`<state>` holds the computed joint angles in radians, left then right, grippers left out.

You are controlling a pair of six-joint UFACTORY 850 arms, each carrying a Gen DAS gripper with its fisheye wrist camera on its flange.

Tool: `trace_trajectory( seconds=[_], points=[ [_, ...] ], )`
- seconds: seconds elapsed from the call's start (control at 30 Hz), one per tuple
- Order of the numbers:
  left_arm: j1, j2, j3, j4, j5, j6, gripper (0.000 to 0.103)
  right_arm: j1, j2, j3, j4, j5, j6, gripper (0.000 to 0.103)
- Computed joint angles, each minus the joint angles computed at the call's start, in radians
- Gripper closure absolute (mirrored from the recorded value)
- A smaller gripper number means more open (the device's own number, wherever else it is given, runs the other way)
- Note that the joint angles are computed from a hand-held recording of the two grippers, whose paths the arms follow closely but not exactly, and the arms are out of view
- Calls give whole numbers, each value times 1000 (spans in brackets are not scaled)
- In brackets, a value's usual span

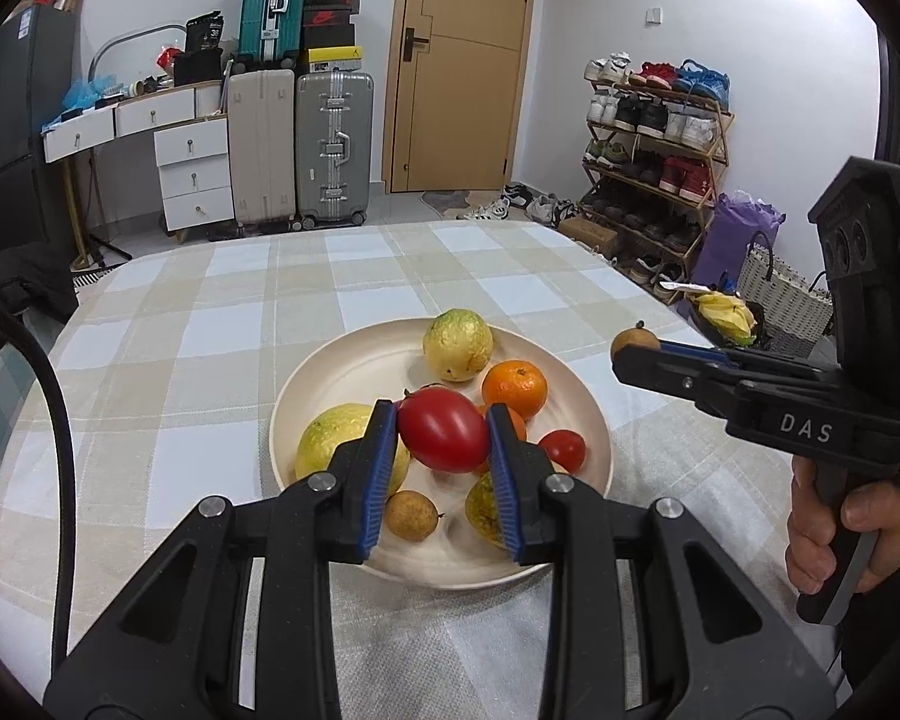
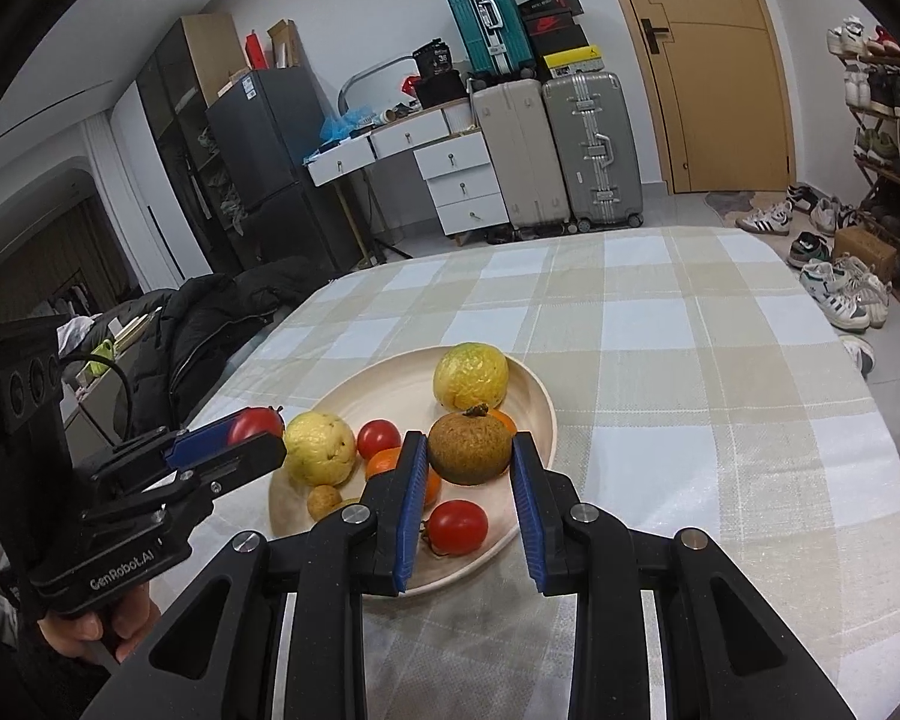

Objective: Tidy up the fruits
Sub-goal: 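Carry the tomato and brown fruit over the plate and lower them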

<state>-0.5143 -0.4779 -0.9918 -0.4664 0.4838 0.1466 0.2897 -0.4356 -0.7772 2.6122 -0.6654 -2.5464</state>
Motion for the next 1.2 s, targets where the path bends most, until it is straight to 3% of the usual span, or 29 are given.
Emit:
trace_trajectory(
  seconds=[0.63,1.1,1.2],
  points=[
    [43,-105,-86,127,-101,-121,76,21,-82,-83,-41,74,29,74],
    [24,-136,-139,-88,-102,117,75,39,-116,-120,-13,124,10,74],
    [23,-129,-129,-84,-94,104,75,46,-110,-112,33,126,-36,74]
  ],
)
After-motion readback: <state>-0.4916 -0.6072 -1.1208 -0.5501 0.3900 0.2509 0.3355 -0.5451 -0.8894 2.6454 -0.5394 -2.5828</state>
